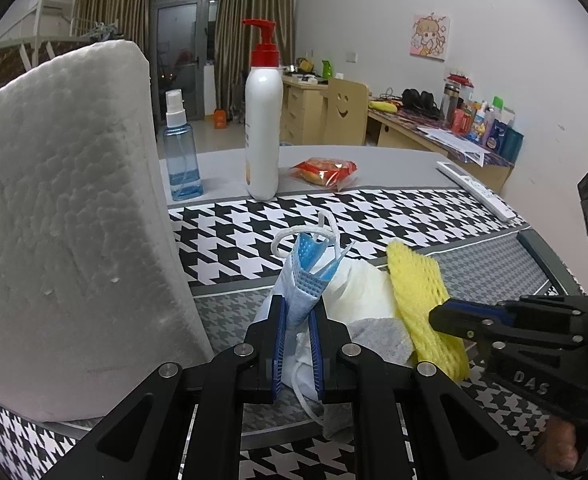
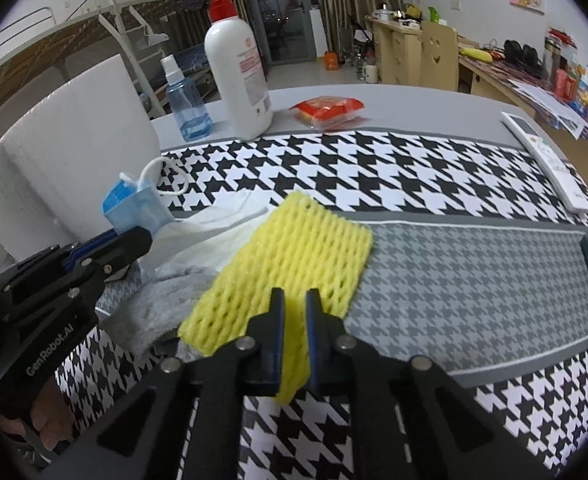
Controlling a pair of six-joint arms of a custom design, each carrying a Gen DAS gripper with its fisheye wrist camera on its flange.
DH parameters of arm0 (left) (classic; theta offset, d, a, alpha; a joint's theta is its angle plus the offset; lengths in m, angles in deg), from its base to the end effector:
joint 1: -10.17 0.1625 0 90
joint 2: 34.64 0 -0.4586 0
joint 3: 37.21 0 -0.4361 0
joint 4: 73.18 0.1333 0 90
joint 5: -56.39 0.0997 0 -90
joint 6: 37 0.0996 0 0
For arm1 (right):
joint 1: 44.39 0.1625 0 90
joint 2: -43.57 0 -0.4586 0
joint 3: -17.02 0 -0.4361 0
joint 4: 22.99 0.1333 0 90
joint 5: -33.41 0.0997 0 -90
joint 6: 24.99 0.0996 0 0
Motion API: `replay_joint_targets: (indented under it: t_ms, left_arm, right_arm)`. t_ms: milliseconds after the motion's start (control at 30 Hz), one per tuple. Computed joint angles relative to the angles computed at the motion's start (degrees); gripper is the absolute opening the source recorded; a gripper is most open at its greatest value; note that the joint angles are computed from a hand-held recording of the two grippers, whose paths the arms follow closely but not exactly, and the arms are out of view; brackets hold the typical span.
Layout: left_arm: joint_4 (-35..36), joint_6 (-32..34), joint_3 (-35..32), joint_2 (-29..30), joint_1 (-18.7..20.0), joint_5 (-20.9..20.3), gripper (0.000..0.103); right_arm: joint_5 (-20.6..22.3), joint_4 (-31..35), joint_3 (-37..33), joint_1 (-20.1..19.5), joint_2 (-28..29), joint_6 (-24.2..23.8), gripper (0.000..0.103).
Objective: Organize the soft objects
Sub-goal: 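Close left gripper on the blue face mask while right gripper closes on the yellow mesh sleeve, then lift and carry the mask and mesh sleeve with both tools toward the foam box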
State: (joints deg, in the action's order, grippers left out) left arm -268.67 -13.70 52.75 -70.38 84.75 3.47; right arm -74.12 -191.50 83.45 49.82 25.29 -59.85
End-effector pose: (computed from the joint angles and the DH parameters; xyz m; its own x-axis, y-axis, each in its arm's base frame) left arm -0.0134 -0.7759 0.1046 -0.7554 0.0170 -0.6550 0.5065 0.6494 -0.5673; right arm 0.1662 -0.8505 -0.0501 -0.7533 -0.4247 0.5022 -0.6019 0.7529 -0.2662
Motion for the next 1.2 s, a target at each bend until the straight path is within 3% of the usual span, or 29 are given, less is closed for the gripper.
replay_joint_targets:
  t_ms: [100,133,533,567,633,733,833,867,1200]
  left_arm:
    - [-1.05,0.53,0.38,0.06,-0.02,0.19,0.013]
    - [-1.27,0.63,0.43,0.06,-0.04,0.20,0.013]
    - [-2.59,1.13,1.34,-0.30,-0.05,-0.68,0.013]
    - [-2.62,1.24,1.38,-0.29,-0.07,-0.73,0.013]
    - [-2.77,1.27,1.70,-0.48,-0.06,-0.84,0.013]
    - [-2.62,1.21,1.69,-0.49,-0.08,-0.71,0.013]
    - [-2.87,0.98,1.90,-0.66,-0.06,-0.75,0.013]
    - [-3.14,1.03,2.05,-0.74,-0.06,-0.89,0.013]
    - [-5.02,1.04,5.37,-3.25,-0.32,-3.62,0.012]
  right_arm:
    - [0.76,-1.90,0.92,-0.19,-0.48,0.88,0.061]
    - [1.12,-2.33,1.07,-0.26,-0.55,1.09,0.064]
    - [0.46,2.93,-2.03,-0.48,0.63,5.12,0.063]
    - [0.26,2.76,-2.05,-0.43,0.72,5.06,0.062]
    - [0.40,3.06,-1.99,-0.45,0.68,4.71,0.042]
    - [-0.46,2.69,-2.35,-0.20,1.20,4.04,0.027]
    - [0.01,2.31,-1.86,-0.21,1.03,3.69,0.020]
    - [0.05,1.74,-1.57,-0.19,0.93,3.41,0.012]
    - [1.47,-4.76,3.40,0.19,-1.80,1.68,0.009]
